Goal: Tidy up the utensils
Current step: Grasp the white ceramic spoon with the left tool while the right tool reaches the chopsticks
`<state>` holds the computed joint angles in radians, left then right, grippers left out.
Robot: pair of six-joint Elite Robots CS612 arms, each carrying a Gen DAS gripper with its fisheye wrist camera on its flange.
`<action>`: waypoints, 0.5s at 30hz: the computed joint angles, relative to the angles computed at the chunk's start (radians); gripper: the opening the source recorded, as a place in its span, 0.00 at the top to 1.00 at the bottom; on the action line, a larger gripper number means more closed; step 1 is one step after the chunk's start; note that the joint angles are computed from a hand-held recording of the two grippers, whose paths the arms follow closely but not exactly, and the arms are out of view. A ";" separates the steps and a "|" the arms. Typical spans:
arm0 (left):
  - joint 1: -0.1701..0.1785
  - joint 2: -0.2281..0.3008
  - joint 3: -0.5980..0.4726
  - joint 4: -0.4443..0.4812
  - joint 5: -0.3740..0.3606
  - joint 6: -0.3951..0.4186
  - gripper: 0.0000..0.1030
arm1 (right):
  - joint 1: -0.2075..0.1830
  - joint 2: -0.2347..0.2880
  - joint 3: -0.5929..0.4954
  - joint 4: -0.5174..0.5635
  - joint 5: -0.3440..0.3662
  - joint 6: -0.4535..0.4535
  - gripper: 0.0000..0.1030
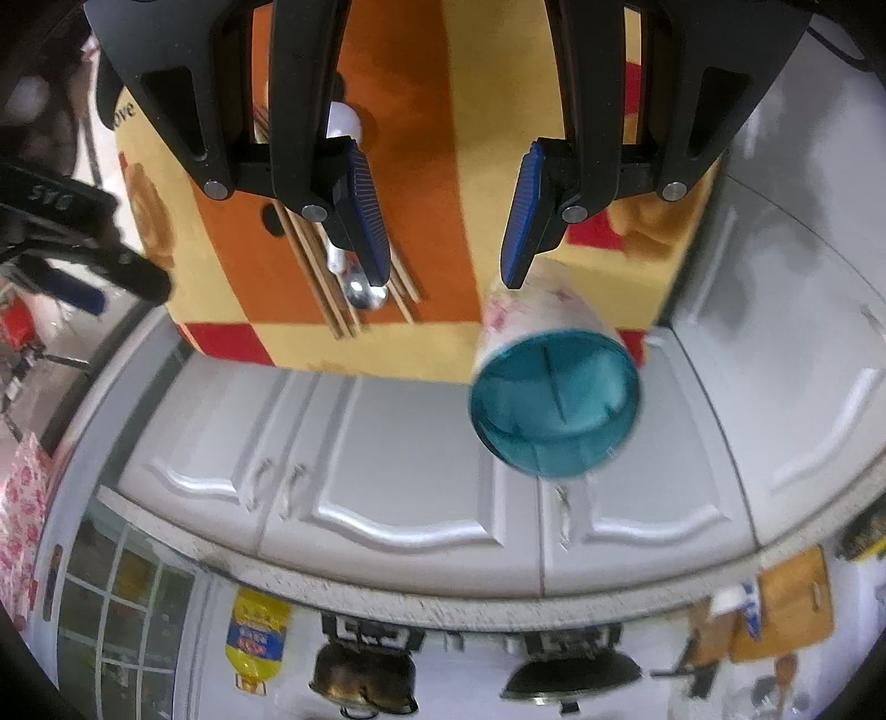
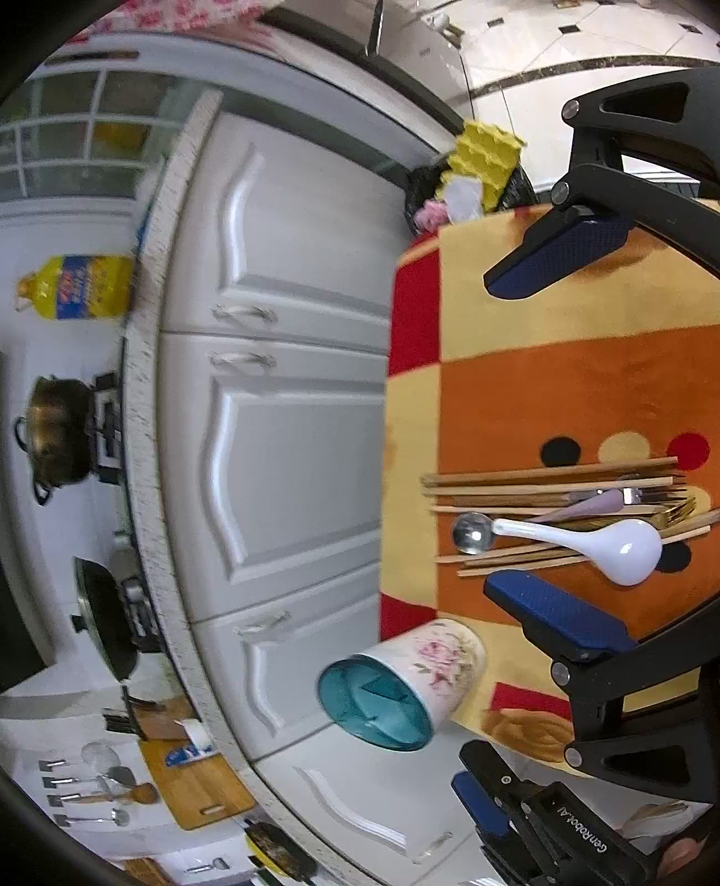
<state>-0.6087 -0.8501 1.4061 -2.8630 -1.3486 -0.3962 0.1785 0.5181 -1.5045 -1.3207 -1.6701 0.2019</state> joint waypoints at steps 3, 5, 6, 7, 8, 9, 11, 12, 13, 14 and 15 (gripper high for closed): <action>0.016 0.019 -0.024 0.030 -0.121 -0.002 0.60 | -0.014 0.008 0.011 0.019 0.057 -0.014 0.06; 0.028 0.042 -0.055 0.067 -0.219 0.010 0.60 | -0.022 0.015 0.018 0.024 0.088 -0.032 0.15; 0.029 0.049 -0.066 0.080 -0.237 0.018 0.61 | -0.028 0.017 0.023 0.028 0.107 -0.041 0.18; 0.028 0.060 -0.080 0.093 -0.248 0.034 0.61 | -0.035 0.018 0.031 0.033 0.133 -0.049 0.23; 0.026 0.072 -0.095 0.102 -0.254 0.052 0.60 | -0.044 0.019 0.040 0.035 0.173 -0.054 0.29; 0.024 0.083 -0.108 0.109 -0.265 0.068 0.60 | -0.052 0.019 0.047 0.038 0.202 -0.055 0.32; 0.026 0.108 -0.144 0.134 -0.298 0.089 0.60 | -0.063 0.014 0.073 0.039 0.237 -0.059 0.39; 0.028 0.122 -0.164 0.152 -0.316 0.094 0.60 | -0.068 0.011 0.090 0.033 0.247 -0.065 0.42; 0.030 0.139 -0.190 0.177 -0.339 0.097 0.61 | -0.072 0.008 0.105 0.029 0.258 -0.068 0.46; 0.032 0.157 -0.216 0.201 -0.359 0.098 0.61 | -0.077 0.003 0.122 0.030 0.274 -0.068 0.48; 0.034 0.166 -0.228 0.214 -0.369 0.100 0.61 | -0.082 -0.001 0.136 0.032 0.291 -0.066 0.48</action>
